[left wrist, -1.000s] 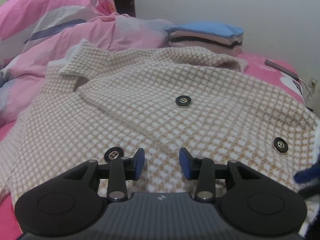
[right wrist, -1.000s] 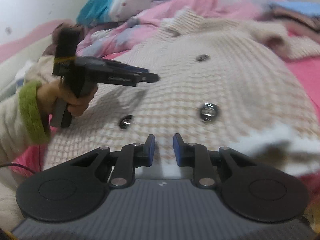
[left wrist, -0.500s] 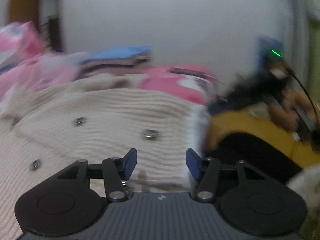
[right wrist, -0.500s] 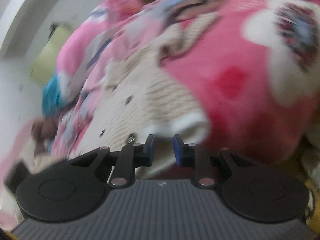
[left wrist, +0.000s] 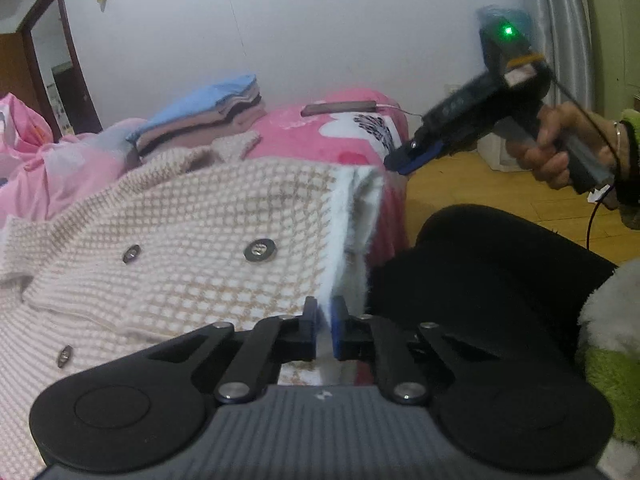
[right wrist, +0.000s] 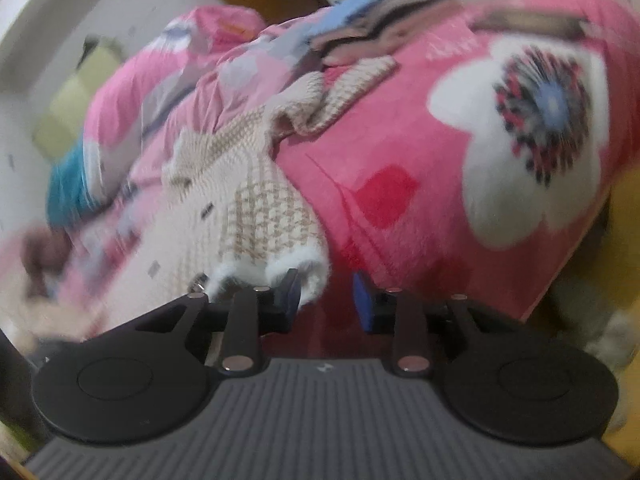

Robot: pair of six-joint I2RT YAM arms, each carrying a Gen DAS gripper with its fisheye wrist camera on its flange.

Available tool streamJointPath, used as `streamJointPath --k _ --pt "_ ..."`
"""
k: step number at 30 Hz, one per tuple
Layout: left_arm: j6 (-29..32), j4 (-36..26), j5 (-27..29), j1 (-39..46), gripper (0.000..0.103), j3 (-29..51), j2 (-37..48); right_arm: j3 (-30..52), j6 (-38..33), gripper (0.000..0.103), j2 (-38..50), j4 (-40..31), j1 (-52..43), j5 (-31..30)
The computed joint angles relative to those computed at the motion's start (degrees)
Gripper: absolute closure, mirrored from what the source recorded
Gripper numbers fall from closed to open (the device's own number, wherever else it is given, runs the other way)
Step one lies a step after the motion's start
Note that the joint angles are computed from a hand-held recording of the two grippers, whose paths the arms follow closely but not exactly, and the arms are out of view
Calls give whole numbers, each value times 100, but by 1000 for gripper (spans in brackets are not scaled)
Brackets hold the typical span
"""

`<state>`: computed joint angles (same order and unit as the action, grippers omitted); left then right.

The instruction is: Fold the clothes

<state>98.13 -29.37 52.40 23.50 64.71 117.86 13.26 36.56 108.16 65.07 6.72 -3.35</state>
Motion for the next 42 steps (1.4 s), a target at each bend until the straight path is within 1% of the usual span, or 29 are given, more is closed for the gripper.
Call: streamJointPath --k 4,6,8,9,11,13,15,18,21,25,26,27,28,29,30,31,34,36,38,39,40,41,42 --pt "18 -6 -117 41 97 54 4 217 -1149 70 -369 -740 392 681" --pt "-39 64 -201 27 97 26 49 370 -1938 70 -453 -1052 810 1317" --pt "-52 103 -251 9 97 7 80 535 -2750 66 -424 -1243 1234 1964" --pt "-68 142 -271 -5 97 -14 87 622 -3164 62 -359 -1282 1448 2289" --pt "-67 148 -301 -16 96 -4 127 804 -3973 60 -60 -1175 1834 2852" --pt "-67 169 -319 -24 96 8 172 1008 -4647 59 239 -1127 2090 3198" --pt "-63 182 -313 -18 96 9 199 1185 -5190 59 589 -898 2259 3550" --pt "-69 178 -297 -13 95 28 239 1351 -5601 61 873 -666 2284 3679" --pt "-104 158 -290 -14 95 65 281 1431 -5994 61 993 -594 2398 3845" --pt "-156 32 -284 -14 94 189 364 1452 -6552 62 1313 -119 2646 4217" --pt "-166 17 -284 -15 94 208 380 1469 -6631 63 1428 61 2665 4340" --pt "-167 28 -287 -14 94 200 373 1470 -6654 71 1536 333 2637 4519" --pt "-168 44 -291 -13 94 186 363 1470 -6655 88 1623 590 2601 4703" --pt "-158 86 -299 -14 94 144 335 1427 -6487 94 1584 752 2522 4881" --pt "-136 138 -312 -21 94 99 307 1308 -6072 94 1382 745 2381 4862" --pt "-114 189 -325 -29 94 54 280 1155 -5570 94 1096 569 2204 4577" --pt "-52 343 -377 -57 94 -68 200 888 -4577 98 714 346 1817 3796" --pt "-12 390 -399 -65 94 -98 183 900 -4497 98 902 407 1775 3738" --pt "6 386 -409 -69 92 -86 198 976 -4122 98 1042 113 1368 3084" --pt "5 389 -414 -71 91 -80 204 880 -3976 97 1174 417 1181 2771" --pt "0 420 -420 -71 91 -105 188 780 -3839 95 1262 674 997 2466" --pt "-4 448 -426 -71 91 -129 174 636 -3746 92 1137 744 838 2205" --pt "8 457 -418 -65 90 -139 173 498 -3654 82 1007 802 671 1936"
